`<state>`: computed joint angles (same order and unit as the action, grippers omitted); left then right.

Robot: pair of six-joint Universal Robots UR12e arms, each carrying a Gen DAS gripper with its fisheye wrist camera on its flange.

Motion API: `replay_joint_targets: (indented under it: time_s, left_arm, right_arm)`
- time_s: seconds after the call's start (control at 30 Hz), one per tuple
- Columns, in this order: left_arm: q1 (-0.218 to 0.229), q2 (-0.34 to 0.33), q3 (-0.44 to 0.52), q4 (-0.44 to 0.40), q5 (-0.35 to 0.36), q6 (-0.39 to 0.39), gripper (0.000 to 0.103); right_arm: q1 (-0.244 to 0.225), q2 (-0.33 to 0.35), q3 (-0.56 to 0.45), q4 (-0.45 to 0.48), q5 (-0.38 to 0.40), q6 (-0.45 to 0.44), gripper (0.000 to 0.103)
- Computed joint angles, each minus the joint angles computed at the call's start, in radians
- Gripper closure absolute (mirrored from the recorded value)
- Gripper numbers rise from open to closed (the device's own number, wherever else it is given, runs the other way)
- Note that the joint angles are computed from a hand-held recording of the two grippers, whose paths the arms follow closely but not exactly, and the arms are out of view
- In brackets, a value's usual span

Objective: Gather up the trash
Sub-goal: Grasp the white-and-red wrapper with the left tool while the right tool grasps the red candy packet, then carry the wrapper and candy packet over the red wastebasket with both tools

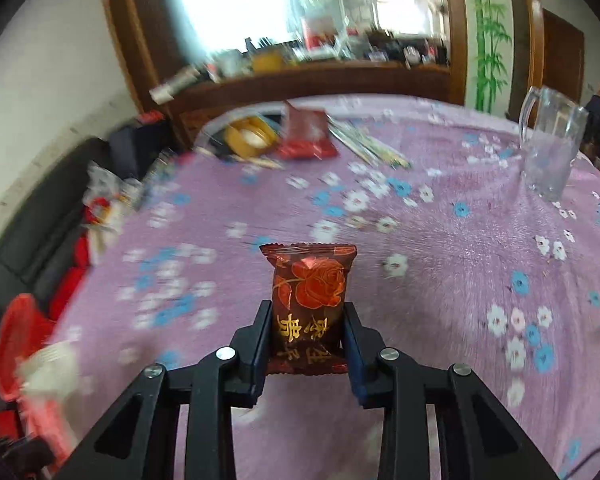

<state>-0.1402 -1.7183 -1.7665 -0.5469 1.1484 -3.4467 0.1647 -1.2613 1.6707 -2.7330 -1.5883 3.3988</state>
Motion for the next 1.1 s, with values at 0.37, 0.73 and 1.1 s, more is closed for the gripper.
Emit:
replay_joint_targets:
  time_s: [0.37,0.73,1.1]
  left_arm:
    - [0.005,0.078,-0.058,0.083,0.005,-0.003,0.094]
    - [0.007,0.133,-0.092,0.123,-0.015,0.018,0.094]
    - [0.030,0.157,-0.110,0.159,-0.031,0.003,0.094]
  right_arm:
    - [0.063,-0.161,0.166,-0.240,0.092,0.031,0.068]
    - [0.087,-0.225,0.228,-0.340,0.082,0.073,0.068]
    - [0.098,-0.235,0.234,-0.387,0.072,0.087,0.068]
